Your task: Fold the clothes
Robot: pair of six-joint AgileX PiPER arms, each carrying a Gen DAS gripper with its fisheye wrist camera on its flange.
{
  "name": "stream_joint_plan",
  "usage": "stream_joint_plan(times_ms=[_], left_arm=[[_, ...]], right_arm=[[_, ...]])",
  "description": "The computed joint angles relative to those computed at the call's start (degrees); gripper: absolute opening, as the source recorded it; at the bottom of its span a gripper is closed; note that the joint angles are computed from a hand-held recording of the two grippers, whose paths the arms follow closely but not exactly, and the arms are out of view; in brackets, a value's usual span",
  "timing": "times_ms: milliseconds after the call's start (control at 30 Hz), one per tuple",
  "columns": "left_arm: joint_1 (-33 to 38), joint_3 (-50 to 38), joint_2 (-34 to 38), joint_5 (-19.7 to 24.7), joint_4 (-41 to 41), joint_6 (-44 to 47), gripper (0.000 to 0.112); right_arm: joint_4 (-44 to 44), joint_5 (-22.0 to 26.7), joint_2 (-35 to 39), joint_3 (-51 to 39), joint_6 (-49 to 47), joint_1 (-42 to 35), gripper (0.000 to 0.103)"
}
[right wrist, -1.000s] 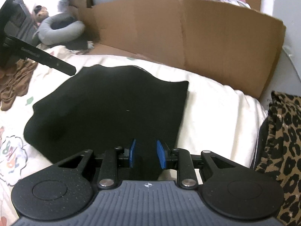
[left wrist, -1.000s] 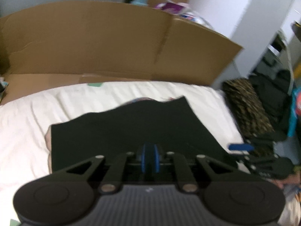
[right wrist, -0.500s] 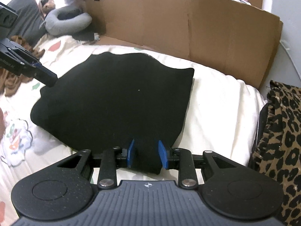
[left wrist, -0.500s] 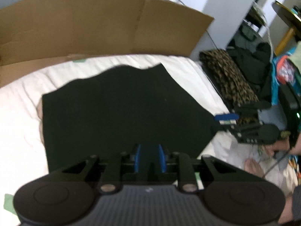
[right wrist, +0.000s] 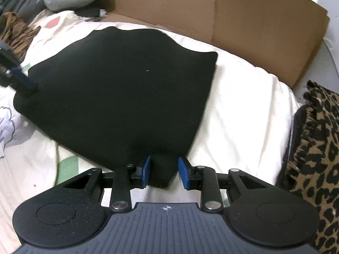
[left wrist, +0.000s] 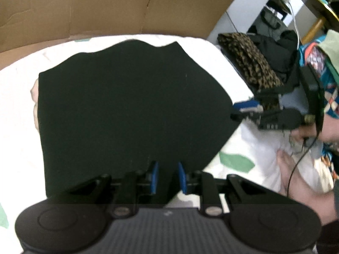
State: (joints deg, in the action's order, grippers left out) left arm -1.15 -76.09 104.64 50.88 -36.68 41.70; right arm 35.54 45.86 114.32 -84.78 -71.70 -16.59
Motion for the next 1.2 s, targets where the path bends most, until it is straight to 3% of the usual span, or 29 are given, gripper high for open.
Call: stream_joint_plan(times_ms=[433,600,800,967,1200], left_arm=[[-0.4,0.4,-0.7,3.3,12.3,-8.4,0.019],[0.7,-0.4,-2.0,5.4,12.7,-9.7,0.021],[3.8,0.0,-1.6,6.7,10.7,-13.0,0.045],[6.6,0.9,0.3,7.2,5.6,-15.1,0.046],[9.6,1.6,2.1,6.9,-0.6,-16.2,0.046]], right_arm=[[2.6,8.8,-2.1,-0.9,9.2,-3.4,0.036],[3.5,12.0,-0.8,-3.0,13.5,-5.5,0.044],[2.4,14.9,1.2,-4.5,18.8,-7.1,0.045],[4.9,20.0,5.2,-7.5,23.3,-7.8,0.05],[12.0,23.3,10.8,-10.3,29.7,-9.6,0.051]])
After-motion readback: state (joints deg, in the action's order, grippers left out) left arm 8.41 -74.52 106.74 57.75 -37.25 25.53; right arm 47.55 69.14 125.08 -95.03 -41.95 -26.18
